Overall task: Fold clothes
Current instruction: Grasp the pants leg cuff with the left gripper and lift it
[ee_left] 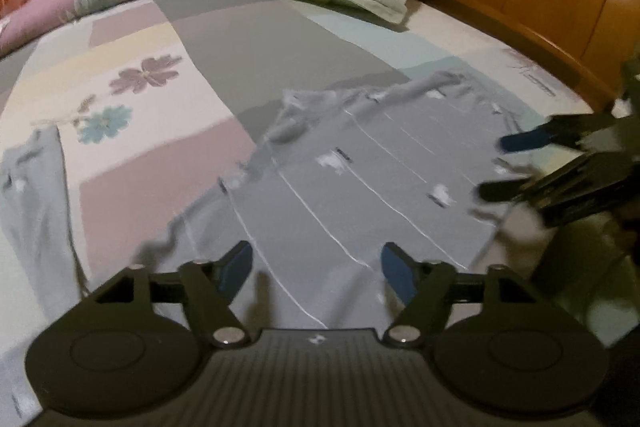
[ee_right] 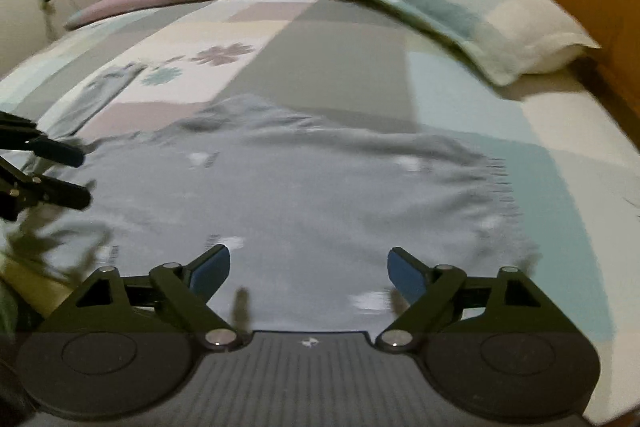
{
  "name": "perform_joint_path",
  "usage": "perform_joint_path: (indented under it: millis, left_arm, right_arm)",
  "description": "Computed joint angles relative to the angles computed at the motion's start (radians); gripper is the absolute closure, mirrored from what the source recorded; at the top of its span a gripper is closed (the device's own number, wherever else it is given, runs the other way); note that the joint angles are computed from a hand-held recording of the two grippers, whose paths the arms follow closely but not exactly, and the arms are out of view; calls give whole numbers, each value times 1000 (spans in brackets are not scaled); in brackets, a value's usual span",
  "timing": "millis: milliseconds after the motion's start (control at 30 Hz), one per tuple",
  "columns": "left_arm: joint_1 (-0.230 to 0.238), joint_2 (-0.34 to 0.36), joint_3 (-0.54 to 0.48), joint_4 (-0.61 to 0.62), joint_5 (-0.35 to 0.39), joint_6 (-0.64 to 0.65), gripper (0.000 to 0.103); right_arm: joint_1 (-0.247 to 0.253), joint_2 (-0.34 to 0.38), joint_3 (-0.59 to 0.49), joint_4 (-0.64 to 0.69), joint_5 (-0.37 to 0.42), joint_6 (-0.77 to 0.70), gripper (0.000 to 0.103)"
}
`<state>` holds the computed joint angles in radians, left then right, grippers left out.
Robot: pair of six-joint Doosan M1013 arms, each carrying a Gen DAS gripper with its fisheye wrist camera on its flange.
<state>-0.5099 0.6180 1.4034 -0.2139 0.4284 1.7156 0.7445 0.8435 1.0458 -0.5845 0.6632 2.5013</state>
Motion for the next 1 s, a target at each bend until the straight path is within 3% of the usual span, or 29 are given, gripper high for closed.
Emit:
perform_joint_path:
  millis: [67, 100, 167, 267, 400, 533, 700, 900, 1000]
  left_arm:
    - [-1, 2, 8, 1, 26, -40, 29]
    - [0, 4, 10, 12, 42, -72, 29]
    - [4, -4, 25, -4, 39, -72, 28]
    - [15, -20, 26, -7, 58, -92, 28]
    - [31, -45, 32, 167, 22, -260, 28]
    - [50, -30, -13, 396, 56, -457, 33]
    - [78, 44, -138, 499, 189, -533, 42]
    - [81, 161, -310, 562, 391, -576, 66]
    - [93, 194, -353, 549, 430, -590, 67]
  right_arm:
    - [2, 25, -34, 53, 28, -51, 13]
    - [4, 35, -47, 60, 44, -54, 5]
    - [10, 43, -56, 40, 62, -20, 1]
    - [10, 36, -42, 37, 52, 3, 0]
    - [13, 35, -34, 14, 48, 22, 0]
    - [14, 35, -33, 5, 45, 35, 0]
    - [13, 30, -22, 3, 31, 37, 0]
    - [11, 27, -13, 1, 14, 34, 0]
    - [10, 26, -11, 2, 9, 30, 0]
